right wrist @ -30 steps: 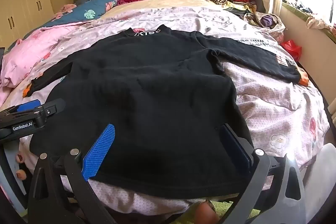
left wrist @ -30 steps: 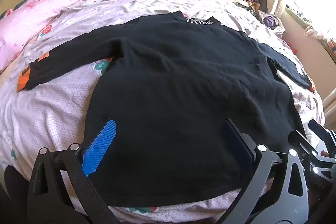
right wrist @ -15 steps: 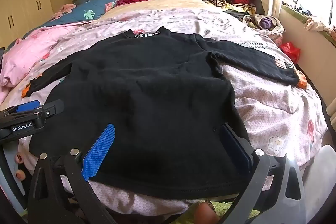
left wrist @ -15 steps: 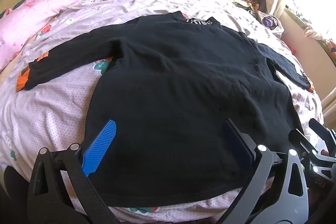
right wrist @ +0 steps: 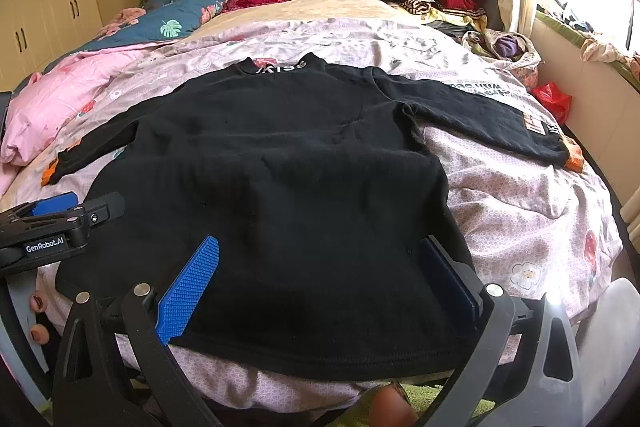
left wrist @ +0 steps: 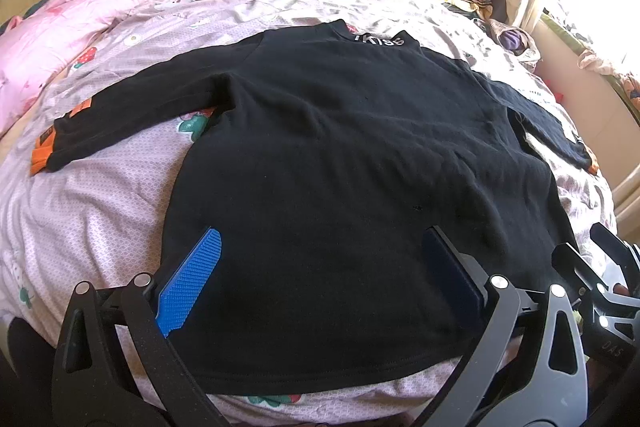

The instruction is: Fold small clothes

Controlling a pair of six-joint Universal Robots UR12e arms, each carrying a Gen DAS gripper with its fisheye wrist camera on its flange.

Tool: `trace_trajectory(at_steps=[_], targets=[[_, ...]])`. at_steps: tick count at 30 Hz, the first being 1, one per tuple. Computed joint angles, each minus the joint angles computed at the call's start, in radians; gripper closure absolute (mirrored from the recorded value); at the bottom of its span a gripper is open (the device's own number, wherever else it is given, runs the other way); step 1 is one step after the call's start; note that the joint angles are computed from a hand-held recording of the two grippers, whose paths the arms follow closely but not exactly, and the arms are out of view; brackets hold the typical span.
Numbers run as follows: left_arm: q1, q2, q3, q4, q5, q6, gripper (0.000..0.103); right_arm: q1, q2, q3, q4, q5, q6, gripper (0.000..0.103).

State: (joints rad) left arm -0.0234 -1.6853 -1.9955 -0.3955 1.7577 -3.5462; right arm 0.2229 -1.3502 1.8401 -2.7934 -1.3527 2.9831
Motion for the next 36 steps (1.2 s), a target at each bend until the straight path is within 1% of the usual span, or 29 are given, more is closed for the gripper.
trace_trajectory(at_steps=[36], targets=[[0.003, -0.005, 0.000, 0.001, -0.015, -0.009, 0.009, 0.004, 0.002, 0.001, -0.003, -0.006, 0.003, 0.004]])
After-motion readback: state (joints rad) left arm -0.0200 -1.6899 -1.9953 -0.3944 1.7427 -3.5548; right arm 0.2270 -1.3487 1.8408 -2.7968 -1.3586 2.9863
